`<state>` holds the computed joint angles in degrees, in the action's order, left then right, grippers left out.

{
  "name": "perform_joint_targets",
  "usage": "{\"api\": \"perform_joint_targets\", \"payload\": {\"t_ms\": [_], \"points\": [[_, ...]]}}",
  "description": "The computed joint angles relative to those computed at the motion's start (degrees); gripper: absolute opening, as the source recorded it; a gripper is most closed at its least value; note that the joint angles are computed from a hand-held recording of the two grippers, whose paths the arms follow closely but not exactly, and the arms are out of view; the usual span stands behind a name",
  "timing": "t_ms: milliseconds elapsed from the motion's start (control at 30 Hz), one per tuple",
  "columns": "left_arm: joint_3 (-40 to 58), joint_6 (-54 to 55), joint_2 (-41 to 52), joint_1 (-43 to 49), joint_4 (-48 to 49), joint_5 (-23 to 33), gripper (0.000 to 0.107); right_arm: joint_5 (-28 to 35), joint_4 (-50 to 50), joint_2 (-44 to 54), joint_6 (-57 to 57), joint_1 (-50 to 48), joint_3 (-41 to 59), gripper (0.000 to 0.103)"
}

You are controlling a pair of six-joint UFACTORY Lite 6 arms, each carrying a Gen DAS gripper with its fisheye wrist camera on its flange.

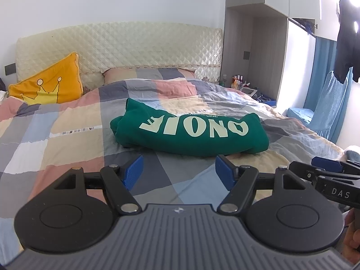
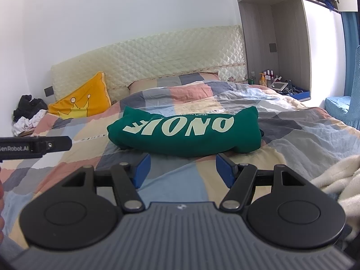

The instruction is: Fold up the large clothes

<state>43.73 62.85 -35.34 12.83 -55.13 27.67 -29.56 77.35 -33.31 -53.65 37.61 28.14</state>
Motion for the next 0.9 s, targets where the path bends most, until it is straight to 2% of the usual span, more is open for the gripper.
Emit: {"api": "perform_joint_targets", "payload": {"t_ms": [433, 633, 700, 733, 767, 900], "points": [[-0.1, -0.28, 0.38, -0.01, -0.3, -0.19, 0.079, -0.28, 0.08, 0.22, 0.4, -0.16, 0.17, 0.068], [-0.37, -1.49, 0.32, 0.05, 0.23, -0.65, 0.09, -0.4, 1.02, 0.24, -0.02, -0.43, 0.18, 0.068], [-0.3, -1.97, 0.36, 0.1, 0.53, -0.85, 0.097, 0.07, 0.7, 0.56, 0.27, -1.04, 0.4, 0.076], [-0.27, -1.55, 0.48, 0.31, 0.01, -0.65, 0.098, 0.13, 0.15, 0.54, 0.85, -1.18, 0.36, 0.084], [-0.05, -1.07, 0.84, 0.67, -0.43, -0.25, 0.099, -0.01, -0.5, 0.62, 1.47, -1.12, 0.36, 0.088], [-0.38, -3.22, 0.45, 0.44, 1.88, -0.96, 0.101, -2.53, 2.34, 1.55, -0.96, 0.88, 0.65, 0.088]]}}
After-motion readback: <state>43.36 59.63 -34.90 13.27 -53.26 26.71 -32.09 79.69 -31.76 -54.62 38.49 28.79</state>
